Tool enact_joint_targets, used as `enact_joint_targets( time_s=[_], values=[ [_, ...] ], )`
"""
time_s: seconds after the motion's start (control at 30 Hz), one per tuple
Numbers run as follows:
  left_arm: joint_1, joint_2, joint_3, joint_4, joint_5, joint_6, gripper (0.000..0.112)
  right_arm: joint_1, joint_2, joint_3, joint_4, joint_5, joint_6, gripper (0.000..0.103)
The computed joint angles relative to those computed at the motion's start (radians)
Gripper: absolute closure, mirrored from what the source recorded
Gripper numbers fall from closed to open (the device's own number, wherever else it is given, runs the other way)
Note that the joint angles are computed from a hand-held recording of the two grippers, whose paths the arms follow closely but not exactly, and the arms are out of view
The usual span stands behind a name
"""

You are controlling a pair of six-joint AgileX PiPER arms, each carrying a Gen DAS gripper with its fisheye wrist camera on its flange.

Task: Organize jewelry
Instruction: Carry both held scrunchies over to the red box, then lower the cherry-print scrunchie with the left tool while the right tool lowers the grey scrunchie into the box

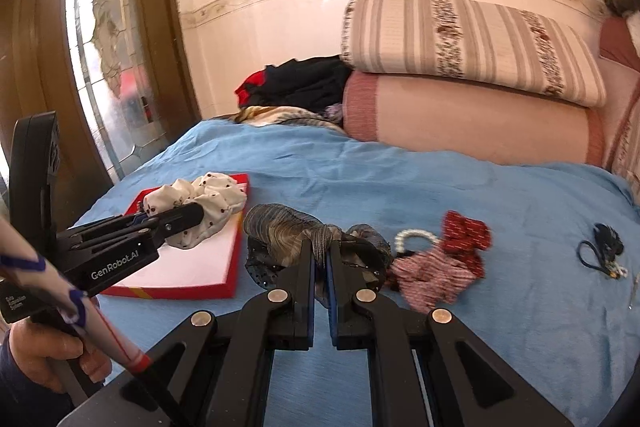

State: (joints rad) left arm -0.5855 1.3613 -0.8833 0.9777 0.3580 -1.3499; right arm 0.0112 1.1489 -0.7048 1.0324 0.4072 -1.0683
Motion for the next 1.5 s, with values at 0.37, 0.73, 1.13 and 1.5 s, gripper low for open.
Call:
enact_joint_targets(
  time_s=[0.37,0.73,1.13,1.5],
  values=[
    [0.201,-0.127,0.085,-0.145,-0.041,0.148,0.095,0.324,0.081,-0.092,-0.413,-0.144,0.48,0.098],
    [0.474,-0.208,0.141,-0.547,-0.082,0.57,0.095,0.45,0.176,-0.189,-0.523,-0.15,0.64,0.098],
    [0.524,-0.126,0.113,-0.571,-0.015,0.583,0.095,0.505,0.323,-0.269,-0.546,-0.14,0.69,0.097],
    [0.523,-0.076,0.101,-0.554,0.014,0.555,0.095,0.527,0.396,-0.288,-0.584,-0.154,0.726,0.097]
  ],
)
